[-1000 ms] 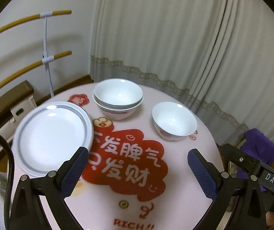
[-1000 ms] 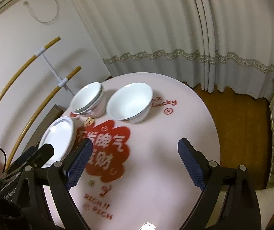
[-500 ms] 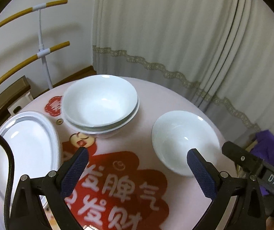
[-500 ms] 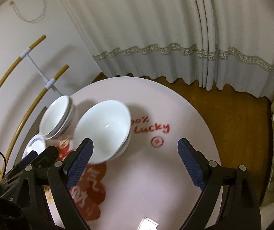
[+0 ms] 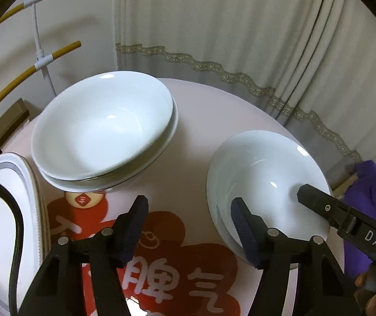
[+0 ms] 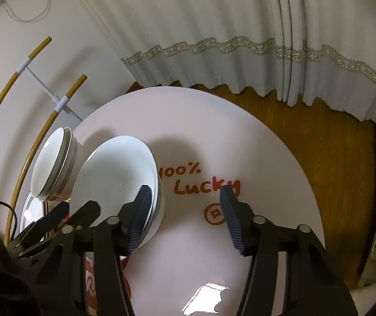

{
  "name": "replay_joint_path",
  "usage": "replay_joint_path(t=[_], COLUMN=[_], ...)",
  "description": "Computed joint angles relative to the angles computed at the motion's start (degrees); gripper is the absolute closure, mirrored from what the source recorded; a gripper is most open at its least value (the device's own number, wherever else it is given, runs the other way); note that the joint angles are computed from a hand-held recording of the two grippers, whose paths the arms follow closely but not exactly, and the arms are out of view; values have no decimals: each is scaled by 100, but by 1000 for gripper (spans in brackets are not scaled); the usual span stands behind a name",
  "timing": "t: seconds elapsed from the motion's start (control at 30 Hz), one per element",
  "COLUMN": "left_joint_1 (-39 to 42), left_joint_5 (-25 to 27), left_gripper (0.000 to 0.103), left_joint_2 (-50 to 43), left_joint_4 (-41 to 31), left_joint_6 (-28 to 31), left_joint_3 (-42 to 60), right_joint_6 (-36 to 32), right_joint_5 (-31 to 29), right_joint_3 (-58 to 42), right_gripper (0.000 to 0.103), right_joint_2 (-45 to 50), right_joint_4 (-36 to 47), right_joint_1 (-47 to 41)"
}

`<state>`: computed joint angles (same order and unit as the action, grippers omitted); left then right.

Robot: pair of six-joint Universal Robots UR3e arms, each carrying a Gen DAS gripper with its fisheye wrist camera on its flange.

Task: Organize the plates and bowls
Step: 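Move both grippers toward the remaining white bowl, then close both grippers on the lone bowl's rim and lift it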

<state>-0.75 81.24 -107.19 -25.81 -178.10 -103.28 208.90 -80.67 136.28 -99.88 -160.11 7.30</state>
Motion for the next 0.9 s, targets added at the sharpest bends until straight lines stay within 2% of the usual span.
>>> replay_joint_path(t=[0.1, 0.17, 0.33, 0.37, 0.43, 0.9], left_joint_1=[-7, 38, 145, 140, 180, 860], left_joint_5=[-51, -176, -433, -452, -468, -1085], left_gripper=[53, 60, 86, 88, 89, 92], left_joint_2=[-186, -269, -322, -358, -329, 668], left_joint_4=[-107, -142, -222, -235, -160, -2], left_joint_6=[93, 155, 461, 555, 659, 1202], left_joint_3=[285, 373, 454, 505, 446, -732], right_joint_6=[-39, -44, 22, 44, 72, 381], right_joint_5=[76, 86, 52, 40, -12, -290], right_joint_3=[-6, -69, -231, -262, -317, -434], right_gripper=[60, 68, 84, 88, 93, 93], right_joint_2=[-3, -6, 0, 24, 55, -281], right_joint_4=[-16, 38, 124, 114, 127, 566], right_joint_1=[-29, 25, 194, 231, 309, 677])
